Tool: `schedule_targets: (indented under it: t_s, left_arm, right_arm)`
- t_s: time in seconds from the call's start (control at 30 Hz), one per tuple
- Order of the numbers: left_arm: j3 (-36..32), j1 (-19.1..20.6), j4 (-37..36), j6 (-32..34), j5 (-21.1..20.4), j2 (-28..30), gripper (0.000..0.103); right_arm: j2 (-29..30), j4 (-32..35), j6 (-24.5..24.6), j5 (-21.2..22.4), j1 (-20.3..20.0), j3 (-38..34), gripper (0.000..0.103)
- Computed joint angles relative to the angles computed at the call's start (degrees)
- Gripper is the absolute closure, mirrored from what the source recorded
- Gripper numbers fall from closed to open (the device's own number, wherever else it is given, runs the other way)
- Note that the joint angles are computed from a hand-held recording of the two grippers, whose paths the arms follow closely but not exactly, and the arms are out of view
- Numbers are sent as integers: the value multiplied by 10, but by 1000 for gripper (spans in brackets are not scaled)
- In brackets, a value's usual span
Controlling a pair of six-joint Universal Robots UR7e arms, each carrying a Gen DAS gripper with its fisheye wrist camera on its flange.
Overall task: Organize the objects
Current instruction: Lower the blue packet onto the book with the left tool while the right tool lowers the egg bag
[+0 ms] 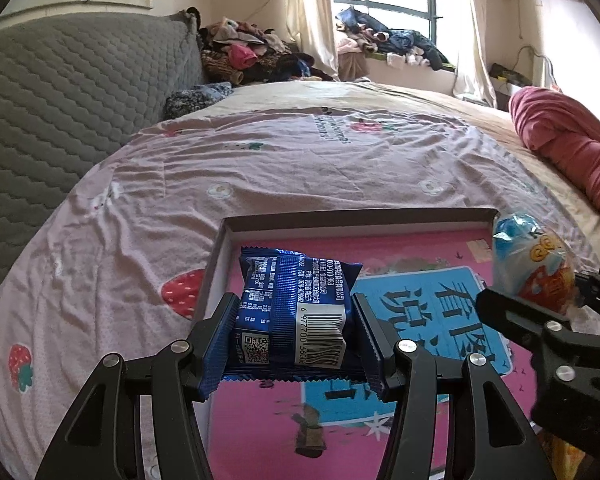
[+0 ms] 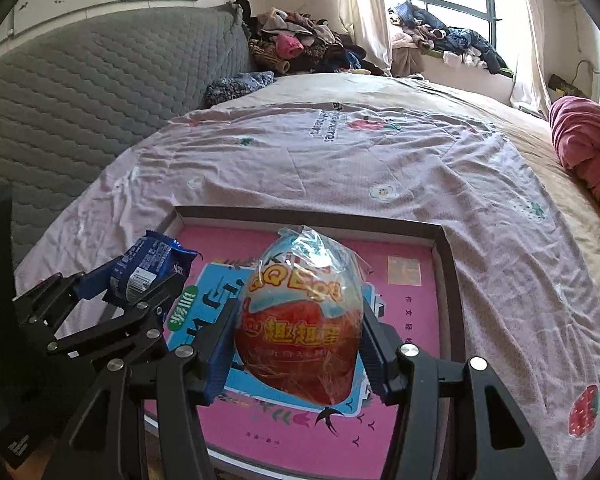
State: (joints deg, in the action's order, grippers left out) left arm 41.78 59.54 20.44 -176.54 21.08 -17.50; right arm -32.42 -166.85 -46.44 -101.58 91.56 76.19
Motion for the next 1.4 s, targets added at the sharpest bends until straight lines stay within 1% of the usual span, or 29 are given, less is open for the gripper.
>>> schedule_targets:
  t_s: [0.07,0.1,0.23,0.33,0.4,0.63,0.8,0.97,1.4]
  left_arm:
    - [-11,1,4,7,3,8,45]
    - [-25,2,21,-3,5,16,45]
    - [-44,7,41,-16,5,27,45]
    - [-73,13,89,-55,18,40,45]
    - [-74,14,88,-52,19,41,45]
    - [-65,17,80,-49,32,35,45]
    - [-79,20,90,-51,33,44,45]
    - [-91,22,100,-54,35,51,45]
    - [-122,26,133,-69,40,70,45]
  right_arm:
    - [2,2,1,-1,-1,-3,48]
    - [5,4,1,-4,-2,-7,48]
    - [13,4,-1,-22,-2,-15,48]
    - [20,7,-4,-31,-3,-23,48]
    - [23,4,-9,-38,-3,-25,48]
    - [25,6,-7,-30,-6,-28,48]
    - [35,12,-5,-44,-5,-39,48]
    - [35,19,-1,-40,-6,-41,48]
    - [43,28,2,-55,-7,-50,48]
